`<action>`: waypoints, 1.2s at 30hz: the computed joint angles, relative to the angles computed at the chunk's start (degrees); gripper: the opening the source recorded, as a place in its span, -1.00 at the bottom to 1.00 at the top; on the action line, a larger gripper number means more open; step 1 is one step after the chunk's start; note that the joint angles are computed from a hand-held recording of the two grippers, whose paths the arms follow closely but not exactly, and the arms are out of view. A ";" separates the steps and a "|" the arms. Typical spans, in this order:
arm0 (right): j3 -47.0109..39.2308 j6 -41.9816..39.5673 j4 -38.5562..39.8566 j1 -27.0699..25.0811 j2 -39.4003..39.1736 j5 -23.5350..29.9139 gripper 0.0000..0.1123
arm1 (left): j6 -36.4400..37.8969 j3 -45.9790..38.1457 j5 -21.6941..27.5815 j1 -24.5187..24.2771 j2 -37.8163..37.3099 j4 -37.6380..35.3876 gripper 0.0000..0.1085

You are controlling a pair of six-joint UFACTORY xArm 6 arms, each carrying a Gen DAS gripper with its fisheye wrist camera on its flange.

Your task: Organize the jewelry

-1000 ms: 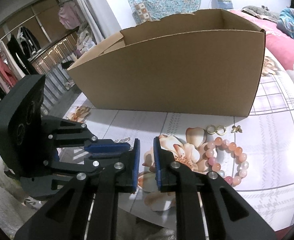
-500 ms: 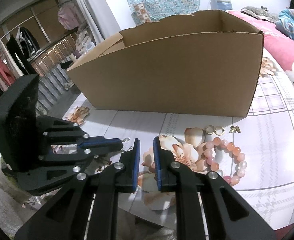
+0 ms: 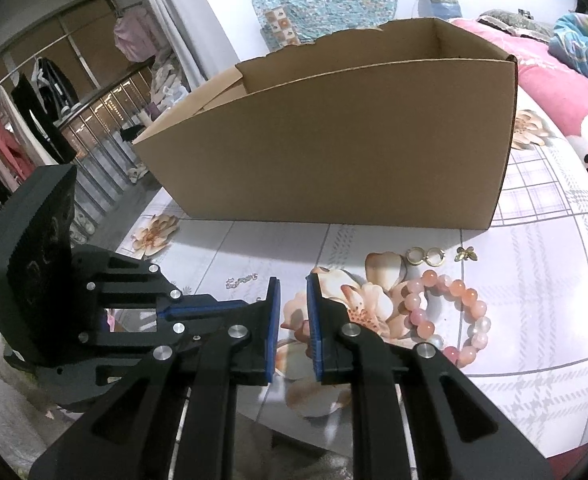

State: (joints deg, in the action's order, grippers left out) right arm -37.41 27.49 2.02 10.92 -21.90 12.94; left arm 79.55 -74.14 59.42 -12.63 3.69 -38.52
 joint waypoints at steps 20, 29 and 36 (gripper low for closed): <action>0.92 -1.13 2.18 -0.13 -0.06 -1.11 -0.75 | 2.90 -8.60 7.03 -1.69 5.65 5.62 -0.67; 0.80 -1.26 2.33 -0.22 0.31 -1.19 -0.75 | 2.42 -6.48 5.20 -1.48 4.46 4.23 -0.67; 0.74 0.67 0.54 -0.30 0.29 -1.45 -0.75 | 3.14 -6.39 5.80 -0.04 3.82 2.61 -0.67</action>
State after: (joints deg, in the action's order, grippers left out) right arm -36.67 28.16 2.56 10.63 -21.61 11.50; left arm 82.69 -80.53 65.22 -12.67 7.51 -35.91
